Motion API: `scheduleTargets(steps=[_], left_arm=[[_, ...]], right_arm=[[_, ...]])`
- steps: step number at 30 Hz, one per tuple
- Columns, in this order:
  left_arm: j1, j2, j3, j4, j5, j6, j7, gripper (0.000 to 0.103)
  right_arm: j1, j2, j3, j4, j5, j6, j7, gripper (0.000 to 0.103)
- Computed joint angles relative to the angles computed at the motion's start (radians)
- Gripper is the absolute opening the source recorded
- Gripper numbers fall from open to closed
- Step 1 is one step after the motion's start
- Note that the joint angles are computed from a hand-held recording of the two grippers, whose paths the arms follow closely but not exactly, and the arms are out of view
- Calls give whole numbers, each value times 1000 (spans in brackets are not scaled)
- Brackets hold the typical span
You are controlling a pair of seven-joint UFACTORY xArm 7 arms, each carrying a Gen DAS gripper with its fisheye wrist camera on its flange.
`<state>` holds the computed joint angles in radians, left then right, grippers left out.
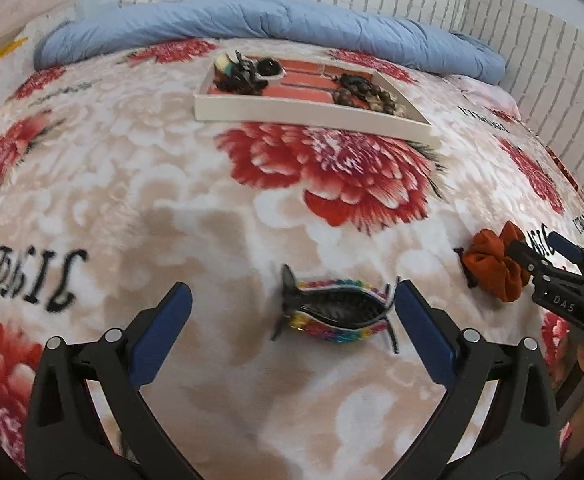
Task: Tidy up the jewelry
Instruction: 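Move both grippers back toward the rainbow claw clip and orange scrunchie, then grasp the rainbow claw clip with the left gripper while the right gripper grasps the orange scrunchie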
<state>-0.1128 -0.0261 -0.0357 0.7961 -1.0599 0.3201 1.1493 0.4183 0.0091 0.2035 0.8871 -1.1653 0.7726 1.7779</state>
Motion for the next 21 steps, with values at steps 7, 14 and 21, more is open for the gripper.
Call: scheduleTargets(steps=[7,14,21], left_arm=[[-22,21,-24,-1,17,-35,-20,98],[-31,55,-47,6,40,-66,-43,98],[-16,87,-71,13,103,-82,-102,98]], right_arm=[[-29,-42,-5,-46,1,-32,22,96],[-64,-12,-20,-49,33,-110,5,87],[-60,31,-38,-24,52,-150,-35,59]])
